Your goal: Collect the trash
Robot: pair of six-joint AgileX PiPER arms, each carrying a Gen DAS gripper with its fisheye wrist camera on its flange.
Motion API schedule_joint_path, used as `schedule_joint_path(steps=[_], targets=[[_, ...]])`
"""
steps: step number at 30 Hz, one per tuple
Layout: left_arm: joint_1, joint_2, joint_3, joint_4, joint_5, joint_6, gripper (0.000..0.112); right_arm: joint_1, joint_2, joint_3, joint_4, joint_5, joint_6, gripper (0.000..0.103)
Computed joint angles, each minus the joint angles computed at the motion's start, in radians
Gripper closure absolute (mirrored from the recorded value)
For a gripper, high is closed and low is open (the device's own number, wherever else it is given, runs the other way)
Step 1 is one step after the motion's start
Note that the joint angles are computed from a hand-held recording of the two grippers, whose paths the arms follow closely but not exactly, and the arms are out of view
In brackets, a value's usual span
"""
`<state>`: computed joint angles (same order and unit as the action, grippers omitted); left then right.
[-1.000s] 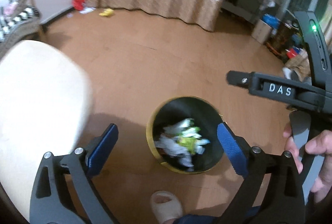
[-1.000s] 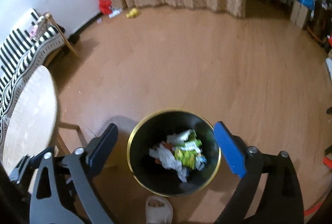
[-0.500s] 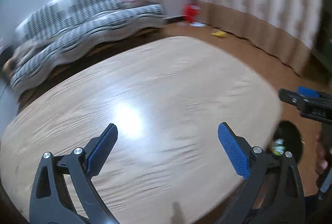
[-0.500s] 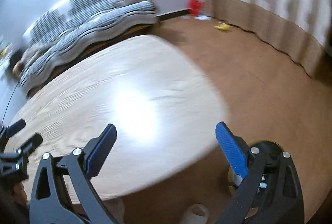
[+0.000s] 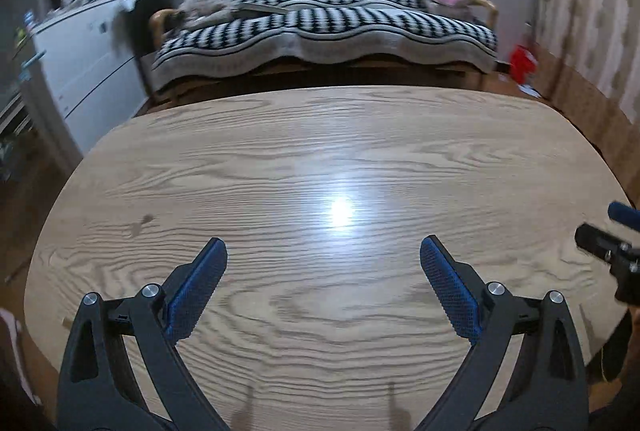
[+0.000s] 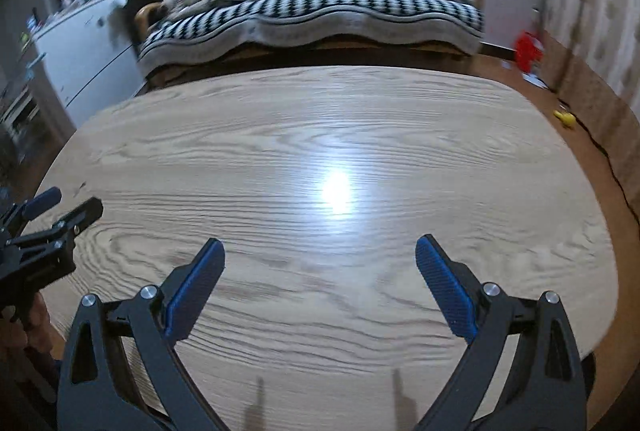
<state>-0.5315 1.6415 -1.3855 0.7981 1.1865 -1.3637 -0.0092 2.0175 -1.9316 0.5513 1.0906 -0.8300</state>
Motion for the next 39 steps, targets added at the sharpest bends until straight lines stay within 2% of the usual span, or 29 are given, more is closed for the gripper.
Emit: schedule_joint_path(steps=[7, 16, 39], targets=[[0.071, -0.052, 0.075, -0.008, -0.042, 0.014, 0.018, 0.075, -0.014, 0.056, -0.034, -0.059, 0.030, 0.010], [0.061, -0.067, 0.109, 0.002, -0.058, -0.006, 0.018, 0.061, 0.019, 0.013, -0.048, -0.045, 0.046, 0.010], [0.037, -0.057, 0.107, 0.007, -0.046, -0.020, 0.018, 0.050, 0.016, 0.027, -0.039, -0.053, 0.033, 0.010]])
